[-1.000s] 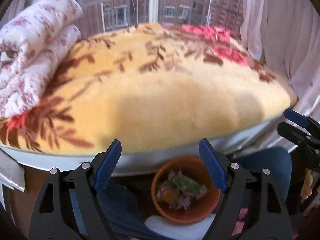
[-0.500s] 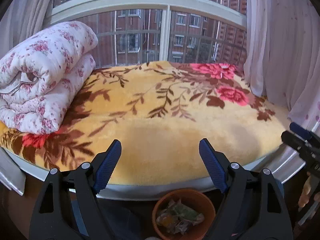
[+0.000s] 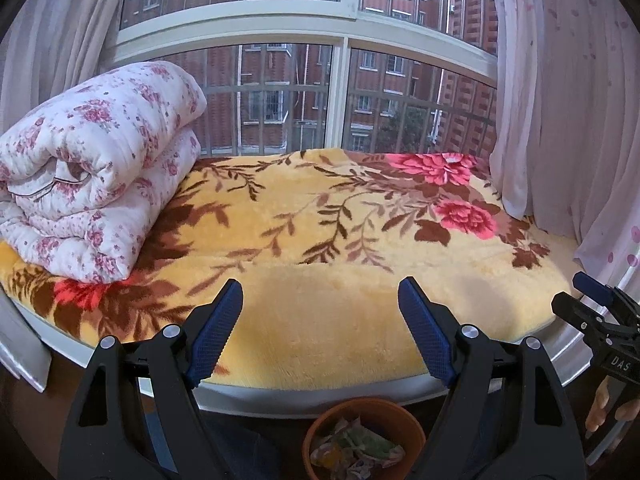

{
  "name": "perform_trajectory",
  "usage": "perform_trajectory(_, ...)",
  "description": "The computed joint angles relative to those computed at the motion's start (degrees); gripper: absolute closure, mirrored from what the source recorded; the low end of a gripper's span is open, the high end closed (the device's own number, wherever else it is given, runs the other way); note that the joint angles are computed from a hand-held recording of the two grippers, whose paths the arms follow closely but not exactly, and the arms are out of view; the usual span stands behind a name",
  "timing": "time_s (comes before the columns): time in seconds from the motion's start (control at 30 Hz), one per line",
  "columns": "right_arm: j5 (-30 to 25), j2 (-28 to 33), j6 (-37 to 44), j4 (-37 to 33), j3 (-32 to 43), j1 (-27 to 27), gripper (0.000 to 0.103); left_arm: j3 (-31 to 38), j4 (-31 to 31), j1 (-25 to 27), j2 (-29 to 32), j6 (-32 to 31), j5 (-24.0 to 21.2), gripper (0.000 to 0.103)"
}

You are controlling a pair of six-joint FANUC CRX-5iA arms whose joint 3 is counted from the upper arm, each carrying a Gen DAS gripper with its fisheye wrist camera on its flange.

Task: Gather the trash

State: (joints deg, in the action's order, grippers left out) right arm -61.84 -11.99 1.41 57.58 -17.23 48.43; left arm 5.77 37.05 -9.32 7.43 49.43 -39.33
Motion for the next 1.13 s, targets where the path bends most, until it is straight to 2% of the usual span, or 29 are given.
perform_trajectory(0.73,0.13,0.04,0.21,-0.36,-0.07,0.06,0.021,-0.25,0.03,-0.31,-0.53,-0.73,1.22,0.025)
perform_trajectory(1.13,0.32,-0.03,0.12,-0.84,-0.5,-0.93,0.019,1.33,-1.92,-0.34,0.81,1.4,1.01,0.025)
